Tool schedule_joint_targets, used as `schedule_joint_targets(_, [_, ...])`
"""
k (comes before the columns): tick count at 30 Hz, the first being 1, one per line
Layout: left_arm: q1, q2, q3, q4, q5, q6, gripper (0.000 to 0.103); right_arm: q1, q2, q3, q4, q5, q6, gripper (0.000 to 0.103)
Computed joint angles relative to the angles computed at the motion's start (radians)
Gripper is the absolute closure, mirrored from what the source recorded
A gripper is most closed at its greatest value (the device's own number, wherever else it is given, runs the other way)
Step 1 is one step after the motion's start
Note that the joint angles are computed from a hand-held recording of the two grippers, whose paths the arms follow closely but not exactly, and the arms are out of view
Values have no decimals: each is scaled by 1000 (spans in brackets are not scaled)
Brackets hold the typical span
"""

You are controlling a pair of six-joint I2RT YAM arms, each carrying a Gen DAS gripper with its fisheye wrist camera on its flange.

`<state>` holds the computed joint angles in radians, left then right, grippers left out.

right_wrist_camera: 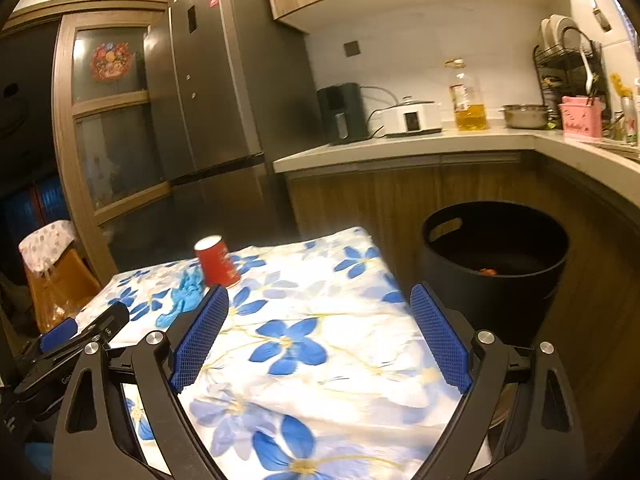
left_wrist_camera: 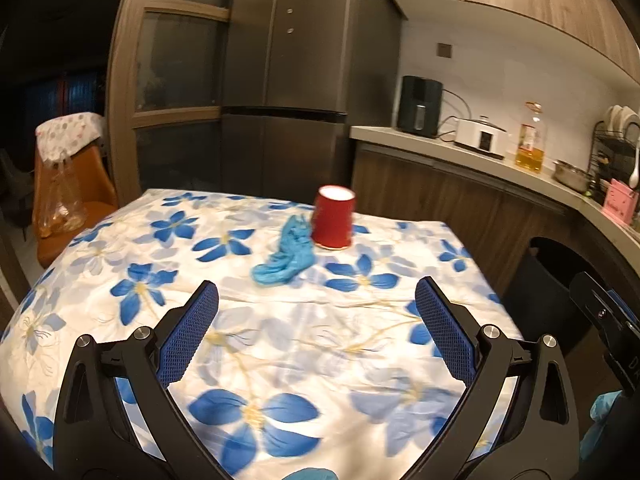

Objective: Collect trash
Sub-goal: 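Move both open tools back over the table toward the blue glove and red cup, then grasp the blue glove with the left tool while the right tool grasps the red paper cup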

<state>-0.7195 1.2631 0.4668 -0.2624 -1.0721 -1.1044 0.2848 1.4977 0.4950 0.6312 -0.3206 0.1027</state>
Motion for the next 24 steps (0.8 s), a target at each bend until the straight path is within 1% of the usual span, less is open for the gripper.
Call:
schedule_joint_targets(2, [39, -12, -29, 31, 13, 24, 6, 26, 27, 13, 11, 12, 5, 14])
schedule_joint_targets(3, [63, -15, -46, 67, 23, 51, 6, 37, 44, 21, 19, 16, 8, 14])
schedule_joint_targets(5, [124, -9, -79, 162, 50, 122, 6, 59, 77, 41, 29, 25, 15, 14])
schedule_joint_targets(7, [202, 7, -116, 299, 91, 222, 6, 79, 110, 60, 41, 35, 24, 14])
schedule_joint_targets(8, [237, 20, -121, 352, 112, 263, 6, 90, 129, 76, 40, 38, 27, 14])
schedule_joint_targets(10, [321, 52, -132, 470, 168, 351, 6, 105, 158, 100, 39, 43, 29, 14])
schedule_joint_targets(11, [382, 87, -130, 551, 215, 405, 6, 116, 175, 116, 39, 50, 28, 14])
schedule_joint_targets(15, [526, 223, -77, 698, 346, 488, 6, 139, 216, 164, 40, 65, 24, 14])
schedule_joint_targets(17, [580, 318, -22, 743, 386, 524, 6, 150, 235, 188, 37, 76, 26, 14])
schedule_joint_targets(19, [612, 396, 31, 757, 406, 544, 6, 159, 257, 220, 27, 82, 26, 14])
schedule_joint_targets(22, [658, 480, 110, 728, 458, 544, 6, 170, 285, 257, 22, 89, 21, 14])
schedule_joint_targets(24, [678, 521, 155, 699, 476, 541, 6, 173, 302, 282, 16, 90, 18, 14])
